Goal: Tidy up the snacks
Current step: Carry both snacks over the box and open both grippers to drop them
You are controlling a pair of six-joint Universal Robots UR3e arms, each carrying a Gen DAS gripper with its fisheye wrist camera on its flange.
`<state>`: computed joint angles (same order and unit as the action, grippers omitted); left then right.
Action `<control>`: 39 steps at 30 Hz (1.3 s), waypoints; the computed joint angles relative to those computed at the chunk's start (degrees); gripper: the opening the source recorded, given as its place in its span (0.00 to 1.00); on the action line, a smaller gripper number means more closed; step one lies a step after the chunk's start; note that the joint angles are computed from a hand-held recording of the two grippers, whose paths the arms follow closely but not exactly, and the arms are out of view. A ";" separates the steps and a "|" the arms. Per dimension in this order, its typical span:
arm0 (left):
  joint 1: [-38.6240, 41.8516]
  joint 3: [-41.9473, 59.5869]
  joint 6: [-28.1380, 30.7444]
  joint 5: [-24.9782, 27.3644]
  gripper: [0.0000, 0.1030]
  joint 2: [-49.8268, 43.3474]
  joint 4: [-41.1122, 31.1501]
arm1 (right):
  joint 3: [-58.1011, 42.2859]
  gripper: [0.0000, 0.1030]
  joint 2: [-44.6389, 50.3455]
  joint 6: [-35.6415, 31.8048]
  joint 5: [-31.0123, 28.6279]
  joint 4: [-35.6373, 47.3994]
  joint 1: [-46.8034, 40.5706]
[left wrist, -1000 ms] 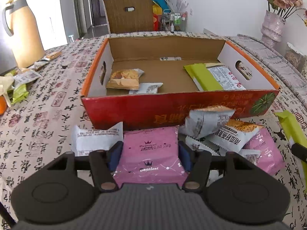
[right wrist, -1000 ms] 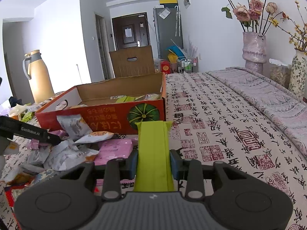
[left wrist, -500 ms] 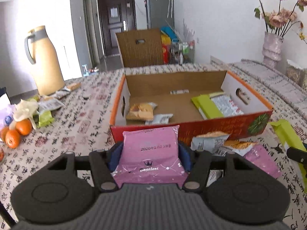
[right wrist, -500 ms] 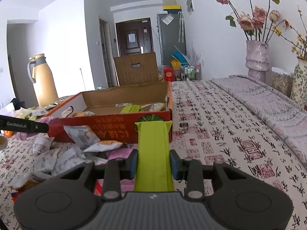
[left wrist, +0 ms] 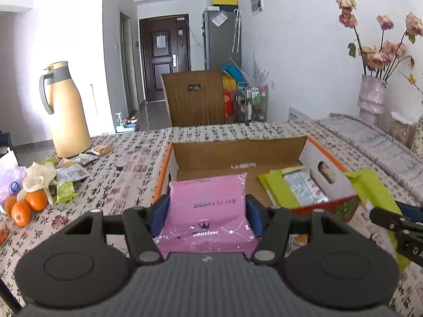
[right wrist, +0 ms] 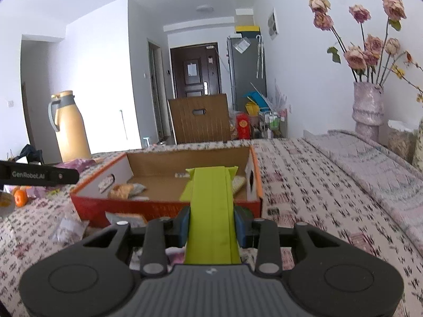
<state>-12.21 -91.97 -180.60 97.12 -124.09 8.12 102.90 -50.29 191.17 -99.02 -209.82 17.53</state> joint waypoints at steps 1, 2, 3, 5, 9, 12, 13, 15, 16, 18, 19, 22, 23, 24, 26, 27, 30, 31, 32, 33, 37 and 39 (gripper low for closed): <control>-0.05 0.97 -0.11 0.11 0.60 -0.36 -0.33 | -1.35 0.32 0.32 -0.05 -0.11 0.68 0.14; -0.07 1.84 -0.22 0.20 0.60 -0.64 -0.70 | -2.71 0.32 0.71 -0.17 -0.16 1.26 0.18; -0.11 3.13 -0.38 0.33 0.60 -1.14 -1.21 | -4.24 0.32 1.20 -0.39 -0.27 1.86 0.26; -0.06 5.12 -0.49 0.47 0.60 -1.89 -1.93 | -7.28 0.32 2.27 -0.91 -0.31 3.03 0.37; -0.38 11.40 -0.74 1.34 0.60 -4.73 -4.64 | -14.75 0.32 5.05 -1.66 0.01 6.36 0.36; -0.47 16.49 -1.02 1.79 0.60 -7.31 -7.04 | -21.27 0.32 7.67 -2.19 0.47 9.29 0.11; -0.45 18.28 -1.10 1.91 0.60 -8.28 -7.95 | -23.64 0.32 8.68 -2.36 0.61 10.43 0.02; -0.62 22.36 -1.17 2.39 0.60 -10.54 -10.17 | -28.29 0.32 10.75 -2.58 0.95 12.88 -0.24; -0.60 24.20 -1.18 2.46 0.60 -11.60 -11.14 | -30.74 0.32 11.87 -2.70 1.08 14.26 -0.37; -0.64 28.62 -1.41 2.75 0.60 -14.13 -13.39 | -35.21 0.32 13.95 -2.87 1.42 16.89 -0.69; -0.53 30.07 -1.55 2.82 0.60 -14.98 -14.09 | -37.88 0.32 15.21 -2.92 1.59 18.49 -0.89; -0.23 35.58 -2.43 2.96 0.60 -18.34 -16.72 | -46.19 0.32 19.16 -3.05 1.77 23.51 -1.28; -0.03 37.05 -2.81 2.92 0.60 -19.38 -17.21 | -49.11 0.32 20.62 -3.02 1.76 25.26 -1.41; 0.21 37.91 -3.19 2.89 0.60 -20.13 -17.32 | -52.35 0.32 22.29 -2.83 1.80 27.19 -1.57; 0.56 40.12 -3.92 3.28 0.60 -21.97 -17.79 | -58.22 0.32 25.62 -1.96 1.84 30.38 -2.00; 0.84 40.88 -4.16 3.19 0.60 -22.65 -18.11 | -60.48 0.32 27.04 -1.59 1.67 31.51 -2.08; 1.80 43.01 -4.68 2.01 0.60 -24.44 -19.54 | -63.73 0.32 29.54 -0.58 2.44 33.98 -2.68; 1.97 43.48 -4.54 1.82 0.60 -24.83 -20.10 | -64.15 0.32 29.81 -0.31 3.29 34.81 -3.05; 2.09 43.83 -4.38 1.55 0.60 -25.18 -20.50 | -63.93 0.32 29.81 0.13 4.34 35.27 -3.46; 2.17 43.97 -4.22 1.20 0.60 -25.44 -20.78 | -63.84 0.32 29.90 0.29 4.71 35.60 -3.65; 2.11 43.73 -3.54 0.07 0.61 -25.79 -21.08 | -65.03 0.33 30.73 0.64 4.35 37.48 -3.70; 2.10 42.92 -3.40 -0.35 0.63 -25.52 -20.74 | -65.07 0.33 30.66 1.05 4.42 38.55 -3.84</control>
